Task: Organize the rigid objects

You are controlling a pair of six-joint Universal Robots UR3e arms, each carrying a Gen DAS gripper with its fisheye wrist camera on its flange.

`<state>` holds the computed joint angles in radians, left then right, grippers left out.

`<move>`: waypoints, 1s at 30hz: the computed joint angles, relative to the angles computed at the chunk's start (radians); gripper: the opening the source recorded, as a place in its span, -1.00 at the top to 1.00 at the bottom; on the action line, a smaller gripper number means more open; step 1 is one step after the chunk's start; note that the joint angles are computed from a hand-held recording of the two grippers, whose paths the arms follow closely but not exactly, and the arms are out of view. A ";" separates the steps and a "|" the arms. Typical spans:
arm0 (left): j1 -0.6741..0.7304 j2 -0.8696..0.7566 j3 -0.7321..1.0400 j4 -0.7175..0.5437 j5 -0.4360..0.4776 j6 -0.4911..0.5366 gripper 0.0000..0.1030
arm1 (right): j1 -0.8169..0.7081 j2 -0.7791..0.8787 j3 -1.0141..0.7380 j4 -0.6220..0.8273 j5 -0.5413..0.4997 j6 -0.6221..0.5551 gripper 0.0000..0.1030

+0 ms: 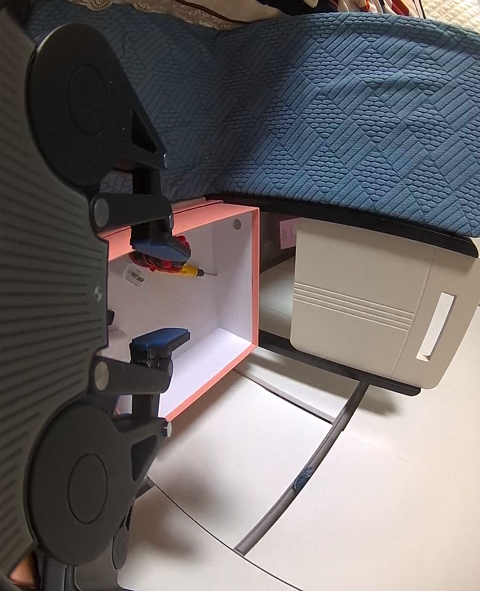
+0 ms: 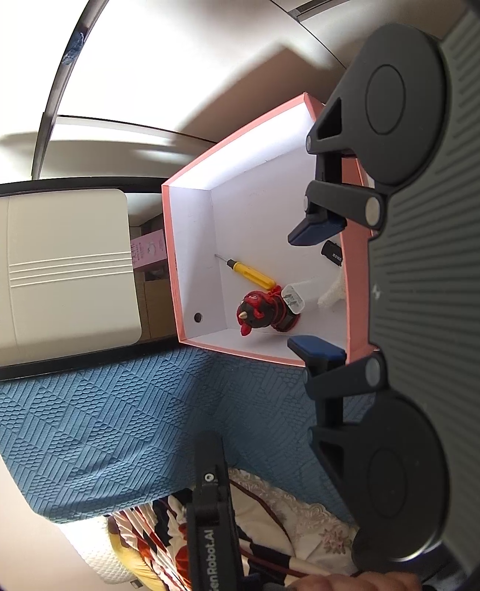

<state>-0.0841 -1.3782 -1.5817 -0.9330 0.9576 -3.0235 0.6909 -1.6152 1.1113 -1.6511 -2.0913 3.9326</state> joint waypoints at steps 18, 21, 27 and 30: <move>0.127 0.165 -0.194 -0.049 -0.125 0.110 0.10 | 0.129 0.074 -0.047 0.052 -0.079 0.153 -0.09; 0.158 0.184 -0.199 -0.072 -0.144 0.128 0.10 | 0.133 0.090 -0.062 0.059 -0.089 0.139 -0.09; 0.176 0.205 -0.199 -0.097 -0.156 0.143 0.10 | 0.137 0.101 -0.082 0.074 -0.081 0.135 -0.09; 0.169 0.202 -0.197 -0.095 -0.153 0.138 0.06 | 0.138 0.098 -0.081 0.079 -0.083 0.141 -0.09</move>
